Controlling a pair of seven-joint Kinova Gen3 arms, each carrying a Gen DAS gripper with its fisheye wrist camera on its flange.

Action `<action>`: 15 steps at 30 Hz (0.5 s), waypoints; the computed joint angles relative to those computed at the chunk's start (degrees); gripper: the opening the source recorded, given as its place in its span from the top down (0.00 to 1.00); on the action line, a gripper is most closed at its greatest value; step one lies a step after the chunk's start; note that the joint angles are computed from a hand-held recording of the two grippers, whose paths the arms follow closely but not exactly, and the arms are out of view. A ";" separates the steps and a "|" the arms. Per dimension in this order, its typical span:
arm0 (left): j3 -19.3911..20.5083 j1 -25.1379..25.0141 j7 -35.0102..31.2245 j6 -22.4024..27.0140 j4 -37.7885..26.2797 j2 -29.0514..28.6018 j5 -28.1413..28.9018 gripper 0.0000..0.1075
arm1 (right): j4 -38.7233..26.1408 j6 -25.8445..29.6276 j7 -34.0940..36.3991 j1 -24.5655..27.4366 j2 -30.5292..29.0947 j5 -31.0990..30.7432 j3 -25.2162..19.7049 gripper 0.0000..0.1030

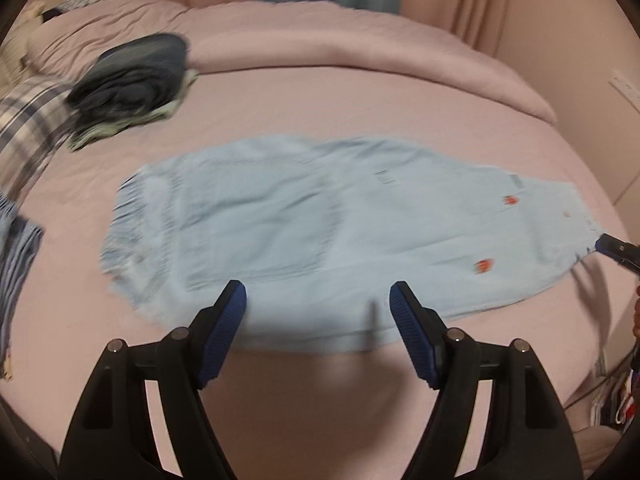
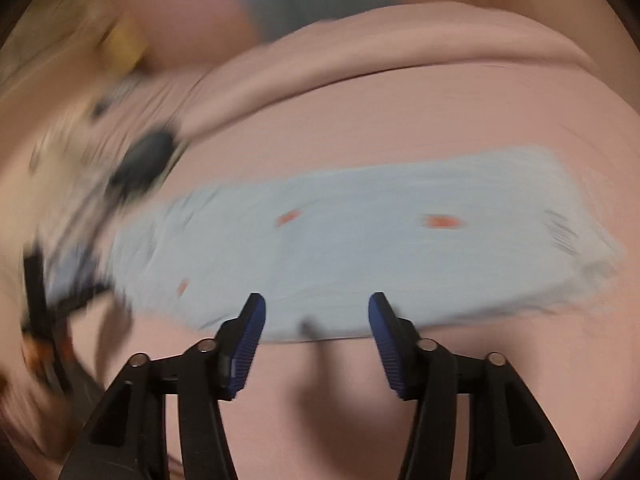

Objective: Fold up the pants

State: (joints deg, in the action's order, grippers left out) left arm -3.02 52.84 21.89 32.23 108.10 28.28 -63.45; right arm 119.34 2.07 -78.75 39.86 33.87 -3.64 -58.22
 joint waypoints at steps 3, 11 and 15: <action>0.60 -0.88 -2.83 -2.07 -3.74 1.69 0.70 0.30 | 2.19 -2.60 -3.34 6.24 0.44 -2.57 -0.40 0.47; 0.79 -4.21 -14.27 -10.42 -13.01 6.46 7.43 0.30 | 5.39 -7.26 -12.75 13.57 3.48 -0.42 -1.51 0.46; 0.71 -8.76 -18.09 -14.56 -15.43 7.93 12.59 0.30 | 3.22 -4.44 -13.10 16.19 7.27 5.77 -6.02 0.46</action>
State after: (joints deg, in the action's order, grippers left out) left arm -2.31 44.07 3.80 17.66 92.67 36.22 -50.86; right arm 122.56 -2.36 -91.85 56.05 41.15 2.13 -64.25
